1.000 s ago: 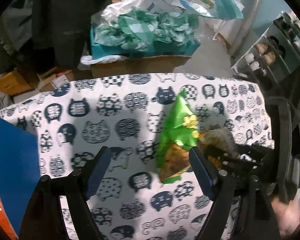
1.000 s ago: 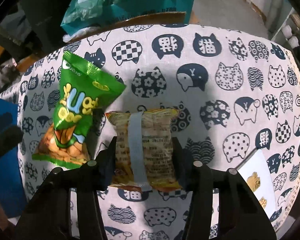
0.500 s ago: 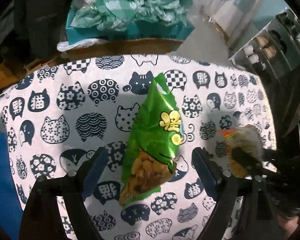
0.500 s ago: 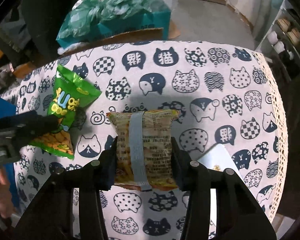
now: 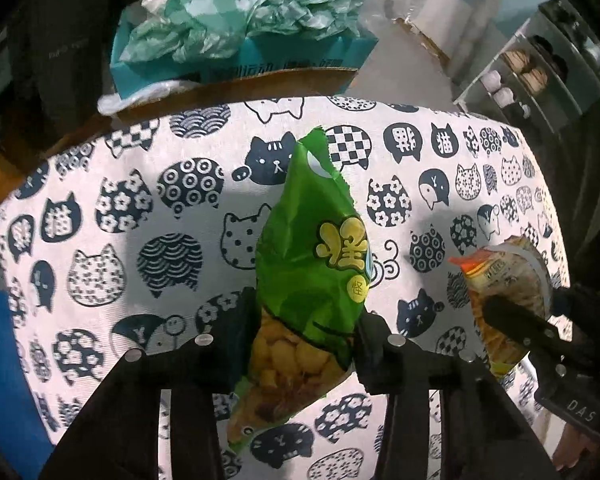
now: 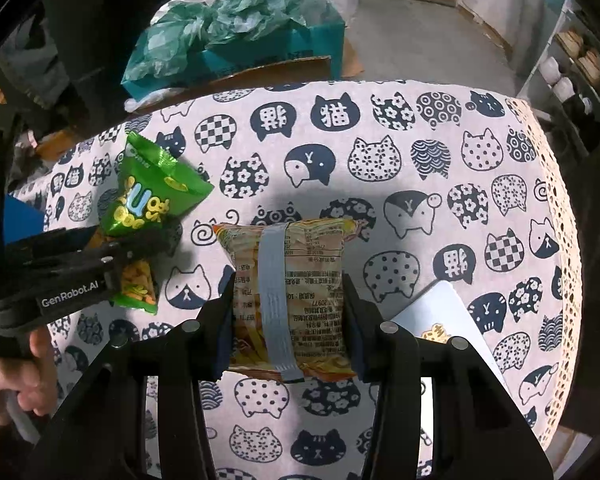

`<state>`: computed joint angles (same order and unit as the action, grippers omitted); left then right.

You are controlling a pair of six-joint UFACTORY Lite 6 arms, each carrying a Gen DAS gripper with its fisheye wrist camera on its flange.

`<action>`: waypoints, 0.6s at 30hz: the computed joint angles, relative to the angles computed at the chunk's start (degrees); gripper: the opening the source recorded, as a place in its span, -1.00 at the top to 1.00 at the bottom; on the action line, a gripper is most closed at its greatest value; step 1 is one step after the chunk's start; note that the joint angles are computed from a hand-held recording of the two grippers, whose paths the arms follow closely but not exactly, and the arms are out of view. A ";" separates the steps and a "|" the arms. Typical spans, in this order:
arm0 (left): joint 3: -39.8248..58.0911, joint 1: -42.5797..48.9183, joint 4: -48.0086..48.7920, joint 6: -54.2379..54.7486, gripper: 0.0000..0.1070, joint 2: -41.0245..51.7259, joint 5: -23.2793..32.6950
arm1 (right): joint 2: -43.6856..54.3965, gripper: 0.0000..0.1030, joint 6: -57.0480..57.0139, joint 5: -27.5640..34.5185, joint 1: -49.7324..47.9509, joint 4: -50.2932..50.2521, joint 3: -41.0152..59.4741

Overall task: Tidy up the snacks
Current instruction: 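Lift and carry both snacks over the cardboard box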

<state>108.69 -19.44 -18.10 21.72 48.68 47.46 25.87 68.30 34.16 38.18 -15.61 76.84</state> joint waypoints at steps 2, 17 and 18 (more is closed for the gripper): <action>-2.36 0.21 0.40 0.67 0.22 -2.23 -1.03 | -0.01 0.14 0.07 0.55 0.52 -0.16 0.58; -18.17 6.71 1.18 7.11 0.22 -24.20 0.02 | -0.44 0.14 3.05 9.12 7.65 -4.79 9.94; -19.34 7.38 1.11 7.86 0.22 -26.01 0.21 | -0.54 0.14 3.20 9.83 8.30 -5.04 10.64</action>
